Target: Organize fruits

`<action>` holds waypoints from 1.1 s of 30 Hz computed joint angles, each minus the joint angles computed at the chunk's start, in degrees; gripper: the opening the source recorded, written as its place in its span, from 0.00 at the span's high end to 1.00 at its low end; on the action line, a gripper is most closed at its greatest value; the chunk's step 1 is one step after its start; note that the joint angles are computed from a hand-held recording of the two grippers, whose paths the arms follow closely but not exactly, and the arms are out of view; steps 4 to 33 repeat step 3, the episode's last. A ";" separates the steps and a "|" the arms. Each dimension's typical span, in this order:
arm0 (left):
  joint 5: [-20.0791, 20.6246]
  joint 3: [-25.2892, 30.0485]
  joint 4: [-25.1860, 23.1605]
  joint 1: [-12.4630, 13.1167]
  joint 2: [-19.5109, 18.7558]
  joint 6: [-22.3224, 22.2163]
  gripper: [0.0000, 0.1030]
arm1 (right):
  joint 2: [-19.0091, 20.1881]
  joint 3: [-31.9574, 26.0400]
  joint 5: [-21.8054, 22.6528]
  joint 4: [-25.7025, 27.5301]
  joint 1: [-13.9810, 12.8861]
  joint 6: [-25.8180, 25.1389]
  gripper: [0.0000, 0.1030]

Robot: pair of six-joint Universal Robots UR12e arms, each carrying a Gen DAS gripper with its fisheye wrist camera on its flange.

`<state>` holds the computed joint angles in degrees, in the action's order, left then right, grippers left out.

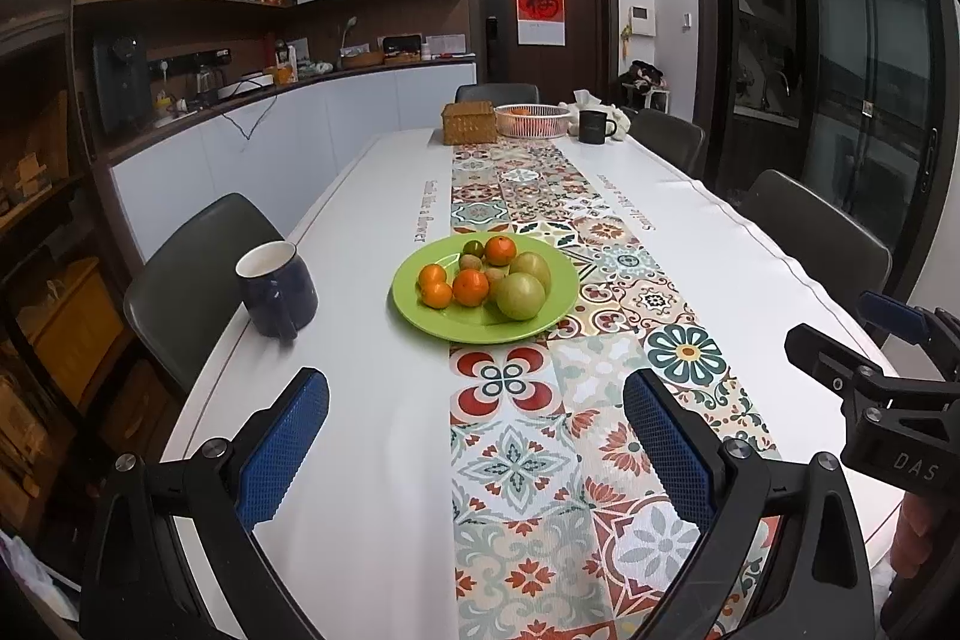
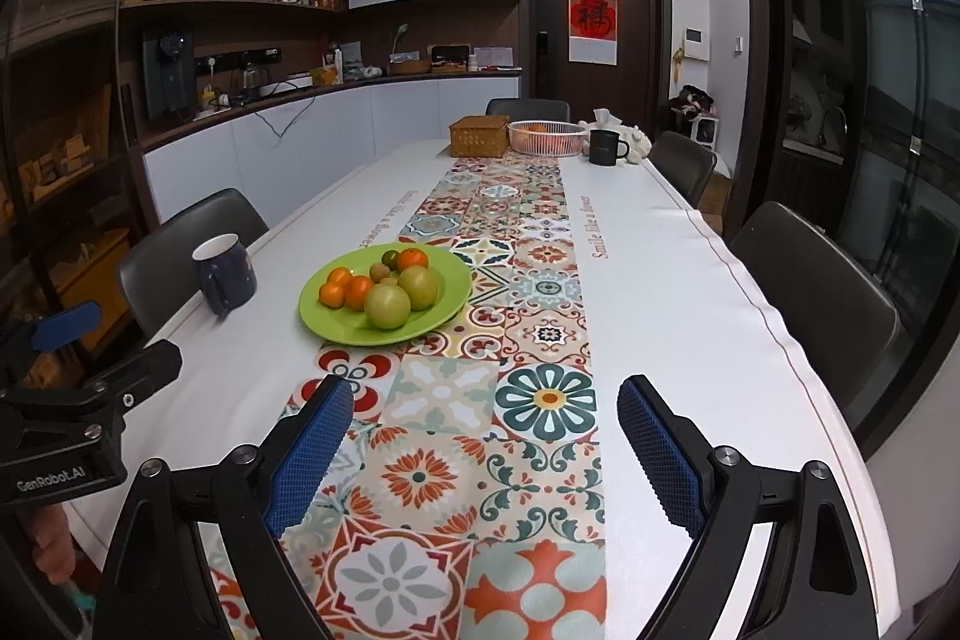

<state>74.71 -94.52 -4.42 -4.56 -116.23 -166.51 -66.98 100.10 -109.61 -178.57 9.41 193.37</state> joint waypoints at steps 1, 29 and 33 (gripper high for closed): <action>0.05 0.06 -0.14 -0.03 -0.05 0.03 0.02 | -0.02 -0.01 -0.01 0.07 0.00 -0.02 0.12; 0.16 0.13 -0.29 -0.06 -0.12 -0.04 0.02 | 0.09 -0.09 0.06 0.28 -0.01 -0.05 0.12; 0.16 0.13 -0.29 -0.06 -0.12 -0.04 0.02 | 0.09 -0.09 0.06 0.28 -0.01 -0.05 0.12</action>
